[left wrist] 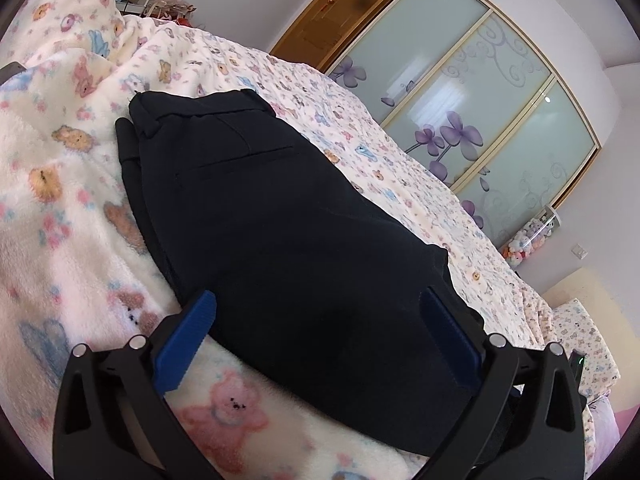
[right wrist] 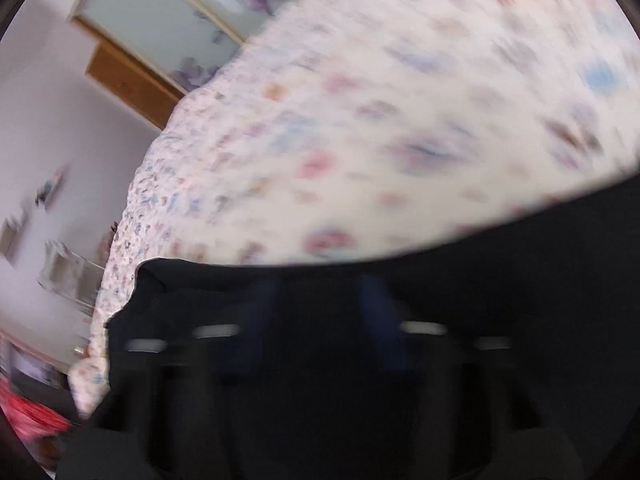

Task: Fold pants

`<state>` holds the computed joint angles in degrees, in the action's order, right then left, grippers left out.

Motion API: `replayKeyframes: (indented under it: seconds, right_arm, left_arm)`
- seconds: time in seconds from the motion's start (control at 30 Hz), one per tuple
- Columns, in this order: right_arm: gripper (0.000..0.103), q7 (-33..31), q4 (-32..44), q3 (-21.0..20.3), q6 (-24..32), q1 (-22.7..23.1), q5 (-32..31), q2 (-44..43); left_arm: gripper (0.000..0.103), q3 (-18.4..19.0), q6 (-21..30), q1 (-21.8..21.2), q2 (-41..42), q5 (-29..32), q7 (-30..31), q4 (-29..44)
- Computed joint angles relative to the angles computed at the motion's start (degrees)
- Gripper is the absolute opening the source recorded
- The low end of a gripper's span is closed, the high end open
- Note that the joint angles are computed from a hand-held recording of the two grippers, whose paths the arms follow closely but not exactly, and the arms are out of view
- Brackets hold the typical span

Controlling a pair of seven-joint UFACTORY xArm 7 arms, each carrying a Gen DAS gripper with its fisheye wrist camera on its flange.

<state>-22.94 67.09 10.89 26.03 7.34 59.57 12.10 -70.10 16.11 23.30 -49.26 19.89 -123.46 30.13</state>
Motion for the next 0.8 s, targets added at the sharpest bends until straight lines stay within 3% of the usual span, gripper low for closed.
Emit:
replayKeyframes:
  seconds: [0.1,0.17,0.2,0.27,0.33,0.37,0.43,0.5,0.57,0.7,0.8]
  right_arm:
    - [0.030,-6.9,-7.7,-2.2,2.0,-3.2,8.7,-9.9]
    - [0.068,-13.1,-14.2,-4.7,-1.2,-3.3,14.5,-18.5]
    - [0.071,-17.6,-18.7,-8.0,-5.3,-2.4,18.3,-24.0]
    - [0.071,-20.8,-23.8,-10.3,-9.8,-3.9,20.8,-30.0]
    - [0.071,-19.1,-29.2,-12.3,-17.8,-6.3,19.1,-35.1]
    - [0.070,-20.9,-30.9,-14.3,-20.9,-6.4,21.4,-36.5]
    - [0.068,-18.8,-34.6,-17.6,-24.1,-8.5,21.7,-37.9]
    - [0.063,-13.3,-35.6,-21.6,-19.1,-9.7,20.1,-36.6]
    - [0.056,-13.2,-34.8,-26.6,-13.5,-8.8,22.8,-35.1]
    - [0.056,-15.1,-34.3,-24.6,-12.2,-8.8,22.9,-33.8]
    - [0.052,-18.8,-33.5,-23.9,-10.6,-7.2,28.5,-33.4]
  left_arm:
    - [0.101,-0.2,-1.1,0.0,-1.0,-0.2,-1.1,-0.7]
    - [0.101,-0.2,-1.7,-0.1,-1.5,-0.3,-1.5,-1.2]
    - [0.101,-0.2,-1.9,-0.2,-1.8,-0.4,-1.6,-1.4]
    - [0.101,-0.1,-2.2,-0.4,-2.2,-0.6,-1.9,-1.7]
    - [0.101,-0.1,-2.5,-0.7,-2.7,-0.8,-2.3,-2.0]
    - [0.101,-0.1,-2.6,-0.8,-3.0,-0.8,-2.4,-2.2]
    - [0.101,-0.2,-2.7,-0.8,-3.2,-1.0,-2.6,-2.2]
    - [0.101,-0.3,-2.6,-0.8,-3.2,-1.0,-2.5,-2.1]
    - [0.101,-0.3,-2.6,-0.8,-3.2,-1.0,-2.5,-2.1]
    - [0.101,-0.4,-2.9,-0.9,-3.8,-1.3,-3.0,-2.3]
    - [0.101,-0.6,-3.3,-0.9,-4.3,-1.4,-3.3,-2.6]
